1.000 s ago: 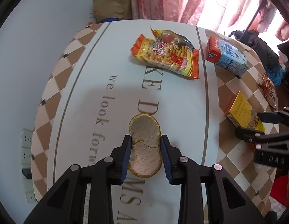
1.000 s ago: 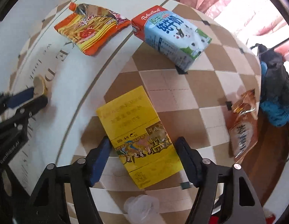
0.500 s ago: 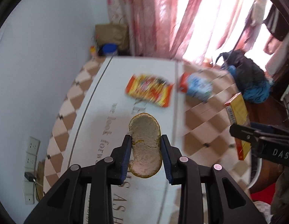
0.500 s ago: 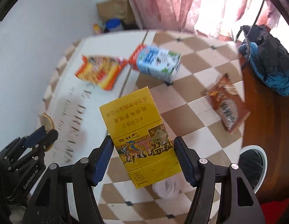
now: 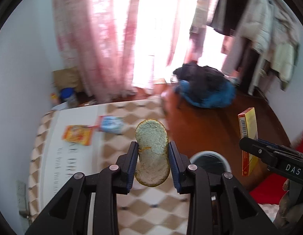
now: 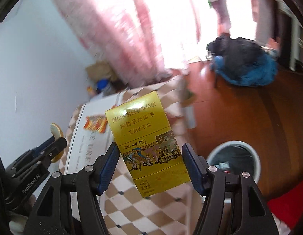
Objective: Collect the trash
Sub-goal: 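Carry the yellow box and bread slice toward the white bin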
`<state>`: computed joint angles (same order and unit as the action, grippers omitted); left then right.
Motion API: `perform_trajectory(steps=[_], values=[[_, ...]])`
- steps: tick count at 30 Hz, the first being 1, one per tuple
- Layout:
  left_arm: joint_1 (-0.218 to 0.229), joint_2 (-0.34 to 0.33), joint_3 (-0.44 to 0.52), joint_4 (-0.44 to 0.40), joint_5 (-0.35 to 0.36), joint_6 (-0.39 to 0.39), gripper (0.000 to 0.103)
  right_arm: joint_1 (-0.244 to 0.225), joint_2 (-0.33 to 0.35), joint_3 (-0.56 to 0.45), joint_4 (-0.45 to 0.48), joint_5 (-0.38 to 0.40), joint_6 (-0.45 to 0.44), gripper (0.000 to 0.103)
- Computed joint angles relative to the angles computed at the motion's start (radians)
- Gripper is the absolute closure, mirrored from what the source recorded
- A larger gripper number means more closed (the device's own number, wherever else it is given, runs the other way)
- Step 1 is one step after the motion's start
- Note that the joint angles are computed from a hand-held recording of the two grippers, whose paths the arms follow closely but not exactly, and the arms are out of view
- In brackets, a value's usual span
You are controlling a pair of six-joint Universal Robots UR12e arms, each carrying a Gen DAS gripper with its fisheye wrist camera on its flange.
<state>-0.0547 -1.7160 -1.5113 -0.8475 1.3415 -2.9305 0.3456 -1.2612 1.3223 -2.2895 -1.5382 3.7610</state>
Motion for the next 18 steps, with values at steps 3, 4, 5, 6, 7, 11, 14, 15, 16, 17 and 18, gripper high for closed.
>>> perform_trajectory(steps=[3,4,5,6,7,11,14,15,16,17,18], values=[[-0.058,-0.022,0.014,-0.031,-0.023,0.014,0.075,-0.029,-0.075,0.094,-0.022,-0.033,0.035,0.036],[-0.071,-0.026,0.016,-0.039,-0.025,0.015,0.075,-0.040,-0.100,0.126,-0.023,-0.041,0.045,0.036],[-0.095,-0.040,0.023,-0.058,-0.031,0.022,0.075,-0.054,-0.128,0.163,-0.022,-0.051,0.058,0.036],[-0.108,-0.049,0.028,-0.077,-0.040,0.024,0.075,-0.065,-0.148,0.191,-0.025,-0.056,0.071,0.036],[-0.122,-0.061,0.038,-0.098,-0.044,0.021,0.075,-0.081,-0.172,0.227,-0.021,-0.059,0.084,0.036],[-0.170,-0.120,0.079,-0.213,-0.070,0.006,0.075,-0.136,-0.233,0.340,-0.019,-0.043,0.136,0.036],[-0.190,-0.174,0.115,-0.310,-0.078,-0.009,0.075,-0.182,-0.254,0.411,-0.023,0.002,0.165,0.036],[-0.196,-0.196,0.132,-0.347,-0.078,-0.009,0.075,-0.196,-0.263,0.431,-0.025,0.020,0.170,0.036],[-0.201,-0.212,0.143,-0.376,-0.077,-0.013,0.075,-0.213,-0.262,0.454,-0.026,0.043,0.177,0.036],[-0.204,-0.228,0.156,-0.406,-0.079,-0.011,0.075,-0.224,-0.265,0.470,-0.026,0.057,0.182,0.036],[-0.207,-0.240,0.168,-0.434,-0.079,-0.011,0.074,-0.235,-0.264,0.485,-0.030,0.073,0.186,0.036]])
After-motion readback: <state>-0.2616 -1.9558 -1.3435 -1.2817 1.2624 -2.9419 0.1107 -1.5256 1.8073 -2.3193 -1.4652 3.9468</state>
